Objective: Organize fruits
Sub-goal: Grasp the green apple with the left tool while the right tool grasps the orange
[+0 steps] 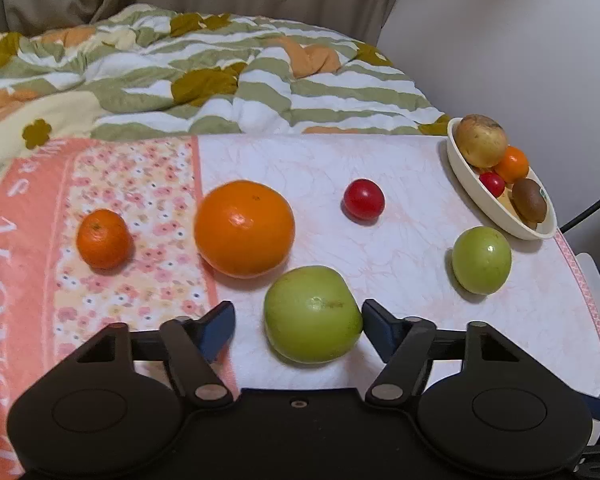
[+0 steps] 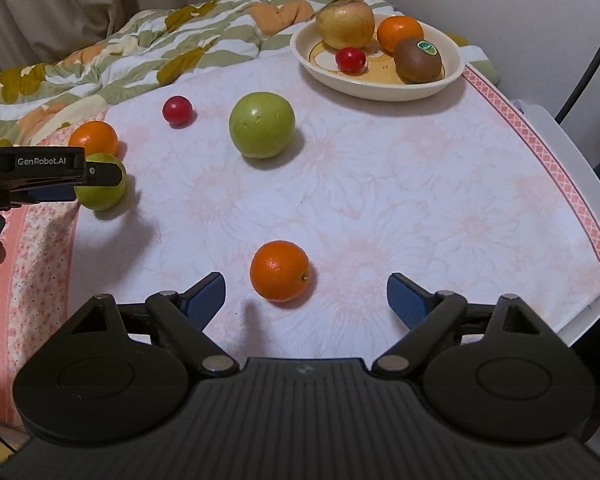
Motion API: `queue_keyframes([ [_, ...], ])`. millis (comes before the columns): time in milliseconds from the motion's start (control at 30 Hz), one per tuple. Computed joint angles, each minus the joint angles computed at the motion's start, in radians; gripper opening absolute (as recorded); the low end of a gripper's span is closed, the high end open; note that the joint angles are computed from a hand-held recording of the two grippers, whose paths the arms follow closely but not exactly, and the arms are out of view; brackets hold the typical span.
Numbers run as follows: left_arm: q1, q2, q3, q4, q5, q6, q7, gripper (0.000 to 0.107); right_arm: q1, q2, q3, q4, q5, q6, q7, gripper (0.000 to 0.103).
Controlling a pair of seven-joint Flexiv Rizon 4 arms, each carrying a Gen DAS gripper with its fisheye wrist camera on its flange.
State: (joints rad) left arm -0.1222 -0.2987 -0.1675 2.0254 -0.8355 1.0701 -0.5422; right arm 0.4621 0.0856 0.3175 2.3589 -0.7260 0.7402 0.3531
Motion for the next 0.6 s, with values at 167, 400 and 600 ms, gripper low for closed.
queue_keyframes([
  [167, 0.008, -0.005, -0.004, -0.010, -0.029, -0.047, 0.005, 0.057, -0.005, -0.019, -0.010, -0.002, 0.003, 0.028, -0.022, 0.086],
  [400, -0.001, 0.010, 0.004, 0.011, -0.033, -0.027, 0.043, 0.057, -0.010, -0.031, -0.020, -0.007, -0.008, 0.042, -0.051, 0.080],
  [600, 0.000, 0.027, 0.013, 0.034, -0.042, -0.025, 0.071, 0.056, -0.023, -0.041, -0.032, -0.002, -0.013, 0.080, -0.074, 0.070],
])
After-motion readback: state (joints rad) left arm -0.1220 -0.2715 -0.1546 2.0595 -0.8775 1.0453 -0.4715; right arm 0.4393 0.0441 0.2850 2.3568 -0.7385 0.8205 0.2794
